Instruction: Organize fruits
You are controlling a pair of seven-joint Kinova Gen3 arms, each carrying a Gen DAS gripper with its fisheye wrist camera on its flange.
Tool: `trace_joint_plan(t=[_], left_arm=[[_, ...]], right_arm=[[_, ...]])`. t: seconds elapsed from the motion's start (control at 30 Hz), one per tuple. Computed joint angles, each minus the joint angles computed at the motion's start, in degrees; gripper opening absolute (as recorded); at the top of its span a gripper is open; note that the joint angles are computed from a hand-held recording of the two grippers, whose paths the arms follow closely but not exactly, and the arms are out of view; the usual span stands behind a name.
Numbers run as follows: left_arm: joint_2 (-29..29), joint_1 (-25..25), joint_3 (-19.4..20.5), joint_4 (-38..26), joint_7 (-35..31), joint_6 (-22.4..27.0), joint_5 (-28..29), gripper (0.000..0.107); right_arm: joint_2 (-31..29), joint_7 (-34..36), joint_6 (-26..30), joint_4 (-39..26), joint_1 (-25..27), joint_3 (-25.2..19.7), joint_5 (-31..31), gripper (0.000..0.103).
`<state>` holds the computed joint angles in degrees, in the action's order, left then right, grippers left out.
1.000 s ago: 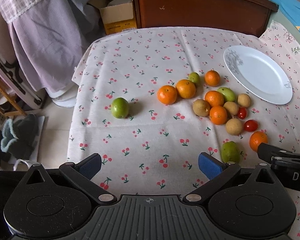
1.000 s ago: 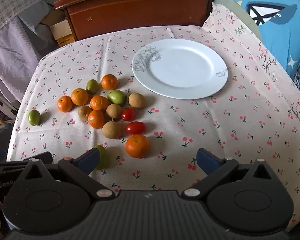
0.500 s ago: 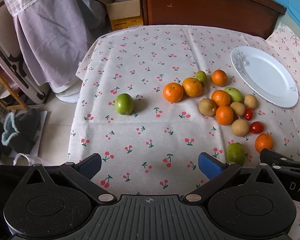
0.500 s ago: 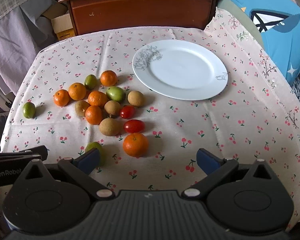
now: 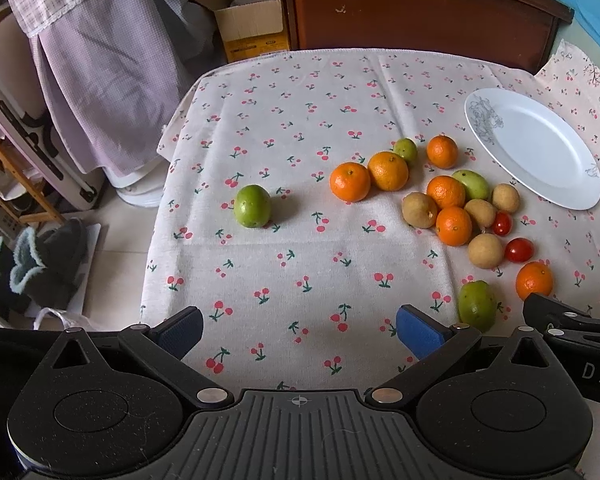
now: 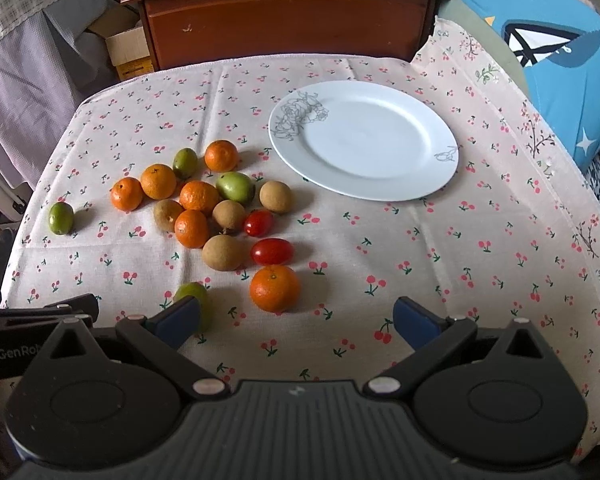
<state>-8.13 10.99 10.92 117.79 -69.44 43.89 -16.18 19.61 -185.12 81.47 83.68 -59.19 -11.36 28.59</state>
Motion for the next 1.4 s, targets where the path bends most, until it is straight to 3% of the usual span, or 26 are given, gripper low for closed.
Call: trace_joint_plan(t=[0.63, 1.17, 1.4], left_arm=[[-0.60, -0.42, -0.43, 0.50, -1.38, -0.71, 1.30, 0.103], [-1.57, -2.27, -4.74, 1.73, -12.86, -2.74, 10.35, 0.103], [-2.35, -3.24, -5.50, 2.89, -16.80, -3.56, 14.06, 0.103]], right_arm=[[-0.22, -0.11, -0.97, 0.52, 0.08, -0.11, -0.13, 0.102], [-3.92, -3.54, -6.23, 5.41, 1.46, -1.21, 0.23, 0.100], [-7.09, -8.11, -4.21, 8.32, 1.00, -2.76, 0.23, 0.100]])
